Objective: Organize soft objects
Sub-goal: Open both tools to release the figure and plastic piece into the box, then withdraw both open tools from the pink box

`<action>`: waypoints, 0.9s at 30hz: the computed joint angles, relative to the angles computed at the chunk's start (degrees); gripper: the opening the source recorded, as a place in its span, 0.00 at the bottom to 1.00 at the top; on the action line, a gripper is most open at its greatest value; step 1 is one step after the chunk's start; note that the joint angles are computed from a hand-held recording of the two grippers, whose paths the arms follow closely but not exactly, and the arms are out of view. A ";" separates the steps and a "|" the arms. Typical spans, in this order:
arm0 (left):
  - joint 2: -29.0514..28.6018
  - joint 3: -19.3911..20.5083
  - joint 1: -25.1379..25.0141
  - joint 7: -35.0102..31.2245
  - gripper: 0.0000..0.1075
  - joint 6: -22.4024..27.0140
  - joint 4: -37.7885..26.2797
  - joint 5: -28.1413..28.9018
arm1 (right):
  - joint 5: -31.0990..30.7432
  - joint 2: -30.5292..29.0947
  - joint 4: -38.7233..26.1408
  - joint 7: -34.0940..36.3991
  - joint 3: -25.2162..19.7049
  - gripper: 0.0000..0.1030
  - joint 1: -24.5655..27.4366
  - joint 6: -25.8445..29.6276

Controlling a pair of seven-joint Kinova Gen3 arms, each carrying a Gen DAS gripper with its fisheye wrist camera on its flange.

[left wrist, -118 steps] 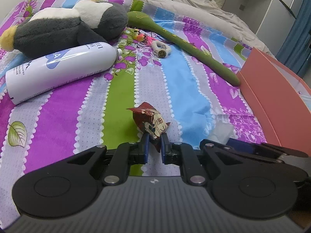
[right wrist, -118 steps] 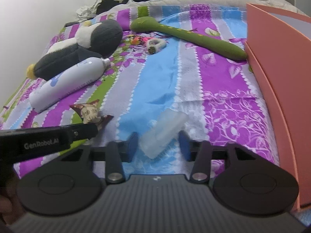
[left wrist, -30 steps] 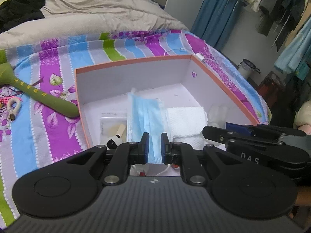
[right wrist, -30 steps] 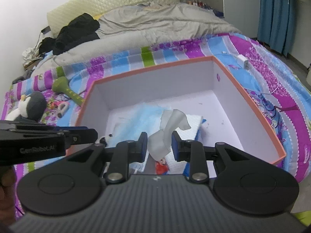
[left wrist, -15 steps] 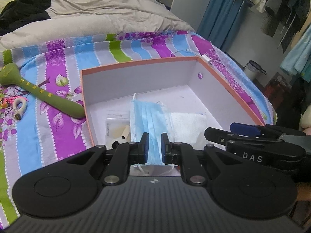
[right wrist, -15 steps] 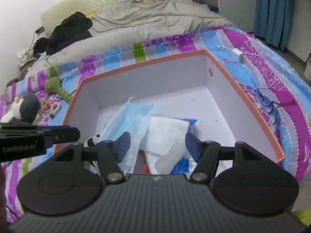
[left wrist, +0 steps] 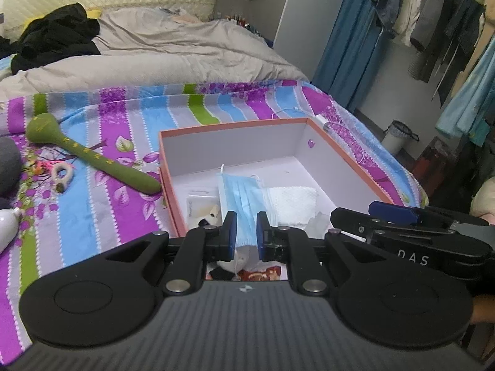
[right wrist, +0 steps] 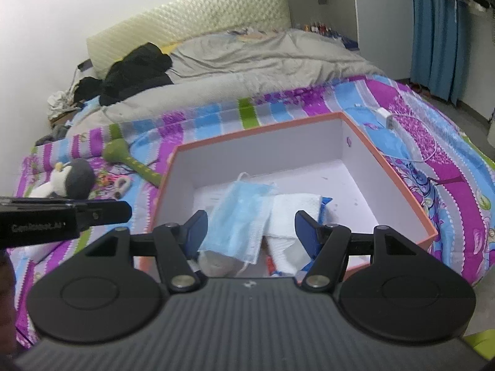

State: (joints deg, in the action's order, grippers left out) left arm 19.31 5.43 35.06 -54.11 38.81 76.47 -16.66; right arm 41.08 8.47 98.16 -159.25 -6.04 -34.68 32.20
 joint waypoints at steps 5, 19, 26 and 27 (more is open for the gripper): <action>-5.70 -0.46 1.23 3.77 0.15 -2.31 6.49 -2.89 | 5.07 -2.57 1.42 -6.10 -1.76 0.63 -2.73 1.96; -20.28 7.29 -0.71 20.80 0.32 -1.56 21.52 -17.13 | 15.55 -6.31 3.66 -18.70 -10.80 0.63 -8.06 10.55; -26.54 13.12 -5.51 28.32 0.34 -0.01 28.18 -21.05 | 18.14 -5.80 4.69 -22.75 -13.19 0.63 -11.28 11.42; -27.30 13.76 -6.31 28.88 0.34 -0.02 28.97 -21.04 | 18.56 -5.63 4.83 -23.35 -13.29 0.63 -11.78 11.31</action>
State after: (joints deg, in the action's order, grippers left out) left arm -7.98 19.19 28.75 -25.23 38.79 105.44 -37.70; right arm 59.64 2.84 102.99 -182.59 -19.33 -46.46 43.51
